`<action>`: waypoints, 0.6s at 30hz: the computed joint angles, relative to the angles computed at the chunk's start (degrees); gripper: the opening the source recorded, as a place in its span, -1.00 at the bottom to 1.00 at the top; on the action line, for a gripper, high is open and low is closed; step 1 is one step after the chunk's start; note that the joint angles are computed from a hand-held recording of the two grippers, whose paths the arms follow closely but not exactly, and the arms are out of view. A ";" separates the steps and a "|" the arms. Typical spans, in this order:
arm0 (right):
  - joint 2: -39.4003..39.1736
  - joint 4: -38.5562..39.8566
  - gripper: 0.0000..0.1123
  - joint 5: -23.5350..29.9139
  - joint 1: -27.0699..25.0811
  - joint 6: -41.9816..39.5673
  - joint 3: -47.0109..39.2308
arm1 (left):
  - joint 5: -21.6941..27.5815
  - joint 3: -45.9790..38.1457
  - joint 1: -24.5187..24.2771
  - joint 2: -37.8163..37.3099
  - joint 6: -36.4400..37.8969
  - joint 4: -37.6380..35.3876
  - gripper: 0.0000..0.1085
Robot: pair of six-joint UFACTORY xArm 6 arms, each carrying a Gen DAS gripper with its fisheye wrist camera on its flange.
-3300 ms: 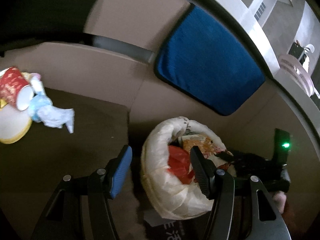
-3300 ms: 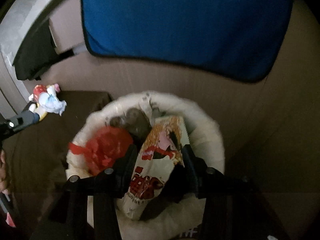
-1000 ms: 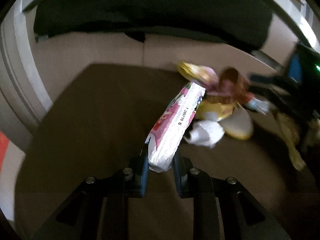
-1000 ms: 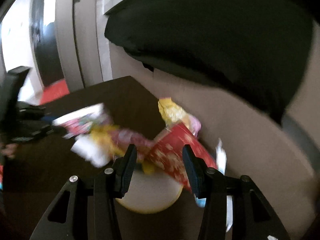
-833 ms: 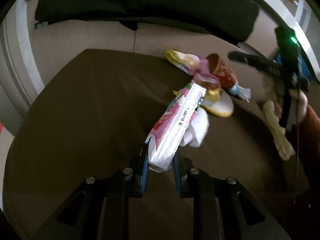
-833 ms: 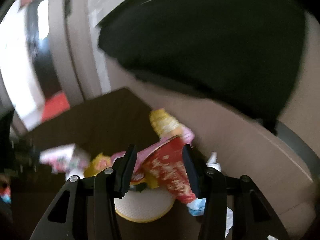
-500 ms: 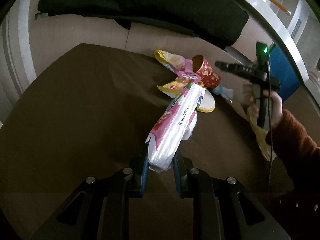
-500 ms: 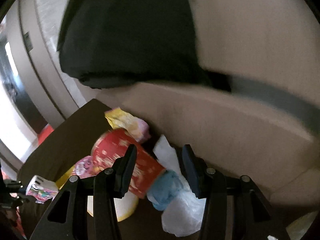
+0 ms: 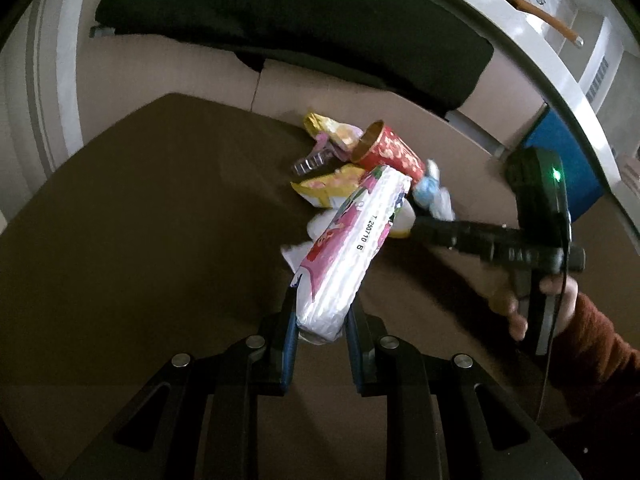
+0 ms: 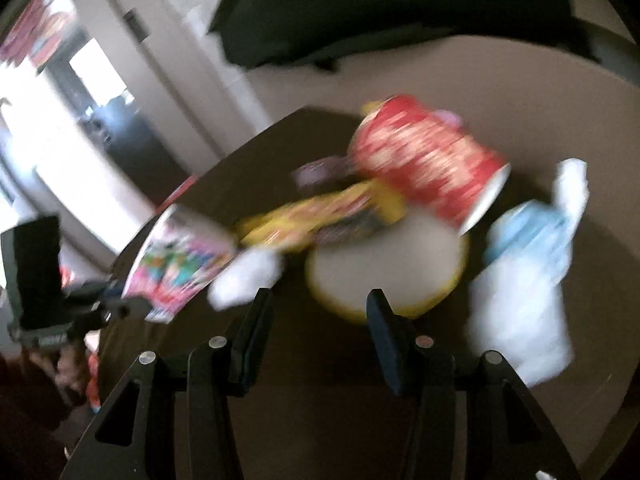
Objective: Collect trash
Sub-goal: 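Grasp the red paper cup with the right tool while the left tool holds the pack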
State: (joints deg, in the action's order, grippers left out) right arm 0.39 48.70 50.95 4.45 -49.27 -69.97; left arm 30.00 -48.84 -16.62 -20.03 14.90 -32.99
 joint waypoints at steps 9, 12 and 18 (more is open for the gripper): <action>-11.31 -5.51 -0.18 -18.50 3.57 -3.24 9.72 | -0.21 4.54 -1.25 -5.47 -3.99 0.72 -0.59; -6.02 -3.56 -0.13 -21.15 2.49 -3.31 3.07 | -3.59 5.78 -1.60 -5.79 -6.78 1.39 -0.59; 12.60 -3.50 -0.08 -15.14 -0.03 9.08 -18.52 | -3.66 4.64 -0.44 -4.23 0.63 -8.58 -0.59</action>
